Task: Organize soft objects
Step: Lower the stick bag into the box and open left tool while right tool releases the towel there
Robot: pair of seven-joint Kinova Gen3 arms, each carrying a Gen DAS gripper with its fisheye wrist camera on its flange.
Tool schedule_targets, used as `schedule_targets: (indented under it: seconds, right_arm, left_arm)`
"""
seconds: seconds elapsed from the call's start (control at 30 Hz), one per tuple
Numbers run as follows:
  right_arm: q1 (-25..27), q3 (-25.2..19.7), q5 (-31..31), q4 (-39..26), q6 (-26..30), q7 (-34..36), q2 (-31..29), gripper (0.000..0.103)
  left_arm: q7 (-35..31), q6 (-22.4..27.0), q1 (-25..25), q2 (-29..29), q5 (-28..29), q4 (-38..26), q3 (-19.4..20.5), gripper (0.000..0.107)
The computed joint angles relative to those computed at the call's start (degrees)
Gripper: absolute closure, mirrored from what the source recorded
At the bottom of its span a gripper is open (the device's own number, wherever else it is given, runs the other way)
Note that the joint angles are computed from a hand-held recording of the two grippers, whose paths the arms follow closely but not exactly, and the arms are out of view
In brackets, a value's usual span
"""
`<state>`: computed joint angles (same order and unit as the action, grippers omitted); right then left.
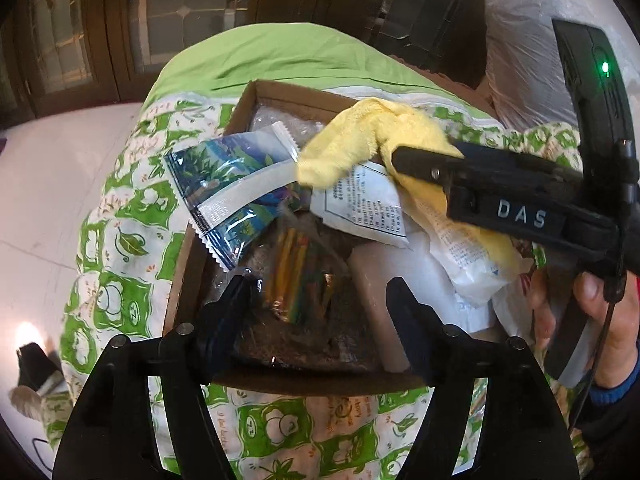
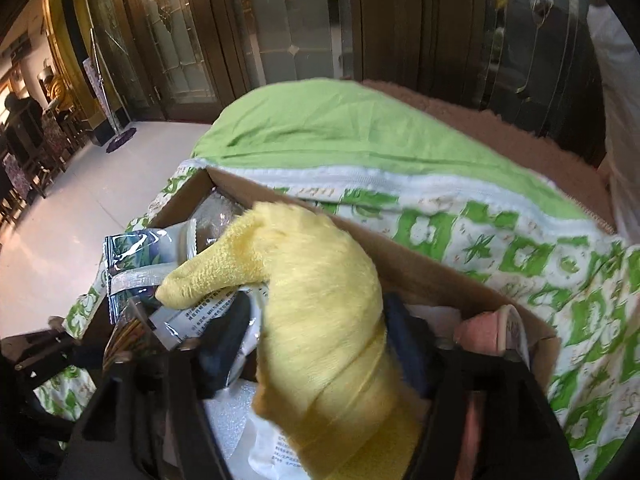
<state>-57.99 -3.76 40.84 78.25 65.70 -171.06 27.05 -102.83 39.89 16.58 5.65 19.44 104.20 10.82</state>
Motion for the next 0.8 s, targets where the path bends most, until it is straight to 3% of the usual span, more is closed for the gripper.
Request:
schedule_targets:
  seconds: [0.1, 0.33, 0.5, 0.8]
  right_arm:
    - [-1.7, 0.5, 2.2, 0.55, 1.11, -2.23, -0.46, 0.022]
    - [-4.32, -0.73, 6.44, 4.29, 3.14, -10.65, -3.45, 0.022]
    - [-5.39, -3.89, 5.88, 7.7, 3.85, -16.23, -6.19, 0.022]
    - [-8.85, -8.89, 3.66, 13.47, 4.15, -29.21, -9.17, 0.022]
  left_arm:
    - [2.23, -0.53, 1.33, -1.02, -3.39, 0.25, 0.15, 0.036]
    - [1.59, -1.12, 0.92, -5.68, -1.47, 3.86, -0.54, 0.036]
    - [-0.35, -0.58, 0.69, -12.08, 5.04, 11.64, -2.49, 0.036]
    - [1.75, -1.47, 2.62, -21.56, 6.15, 23.67, -3.48, 0.036]
